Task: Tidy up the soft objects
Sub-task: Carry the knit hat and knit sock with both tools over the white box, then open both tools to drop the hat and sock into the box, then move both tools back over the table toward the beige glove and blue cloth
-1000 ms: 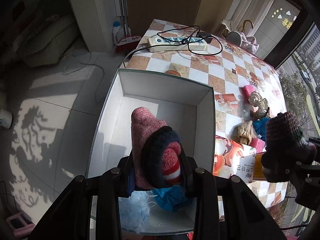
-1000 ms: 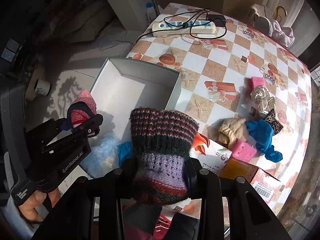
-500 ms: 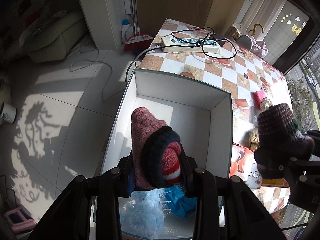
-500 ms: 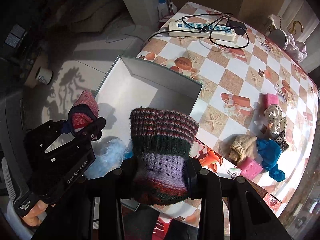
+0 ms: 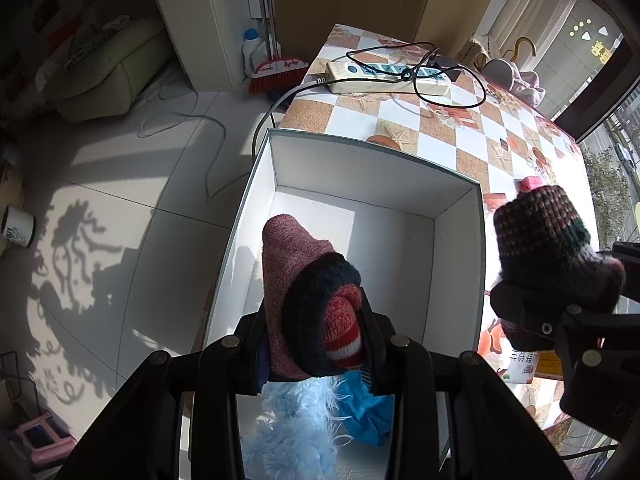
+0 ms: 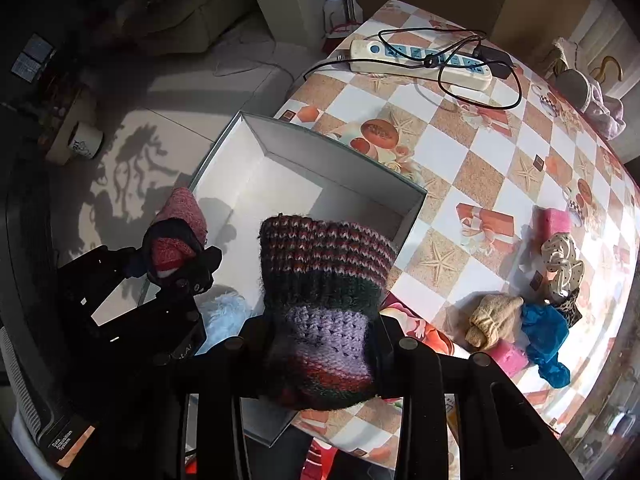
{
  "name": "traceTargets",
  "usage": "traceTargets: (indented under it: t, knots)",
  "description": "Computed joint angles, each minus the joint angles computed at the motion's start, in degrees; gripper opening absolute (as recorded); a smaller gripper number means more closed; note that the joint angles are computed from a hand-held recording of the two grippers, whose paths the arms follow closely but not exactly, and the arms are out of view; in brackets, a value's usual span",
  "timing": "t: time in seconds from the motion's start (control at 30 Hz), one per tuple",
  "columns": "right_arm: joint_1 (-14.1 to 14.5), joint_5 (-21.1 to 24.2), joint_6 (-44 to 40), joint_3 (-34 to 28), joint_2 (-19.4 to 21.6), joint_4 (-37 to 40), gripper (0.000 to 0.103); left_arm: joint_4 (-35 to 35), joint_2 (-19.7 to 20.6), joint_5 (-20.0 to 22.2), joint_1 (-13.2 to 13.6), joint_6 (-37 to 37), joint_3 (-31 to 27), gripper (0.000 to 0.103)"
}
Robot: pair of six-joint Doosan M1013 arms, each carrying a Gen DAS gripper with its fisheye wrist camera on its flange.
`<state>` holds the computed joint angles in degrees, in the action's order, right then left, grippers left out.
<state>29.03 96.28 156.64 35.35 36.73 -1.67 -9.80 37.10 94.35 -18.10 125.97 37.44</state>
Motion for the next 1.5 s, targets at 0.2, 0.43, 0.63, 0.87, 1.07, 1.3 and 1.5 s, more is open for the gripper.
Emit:
traceTargets:
  t: [0.2,0.43,0.63,0.87,1.07,1.3,1.5]
  knots:
    - [-0.5,0.4,-1.0,-0.4,0.6,0.6,0.037,0.9,0.7,0.6,-0.2,-0.8,-0.9,0.038]
    - [-0.6,-0.1,-1.9,-0.3,0.8,1.3,0.037,1.5,0.9,0.9,-0.3,-0.7,-1.0,0.038]
    - [-0.9,-1.3,-1.7,0.9,0.2,1.6,0.038,0.7,0.3,-0.3,-0.2,-0.1,0.1,0.054]
    - [-0.9,-1.5,-1.5,1.3,-0.2,0.9,0.075,-0.5,0.5,0.4,0.0,-1.6,-0.4,0.085]
    - [-1.3,-2.6,1.7,3.1,-1.6,1.2,0.093,-6.2,0.9,0.5,1.2,-4.1,-1.5,0.095]
    - [-1.4,-6.0,4.7,6.6,-4.0,1.3,0.102,-9.8,0.4,-0.7,1.8,-4.0,-1.4,0.103]
    - [-1.5,-8.6,6.4,10.0,-6.4,1.7,0.102,-10.1,-0.1,-0.1,1.4,-3.1,-1.7,0.103]
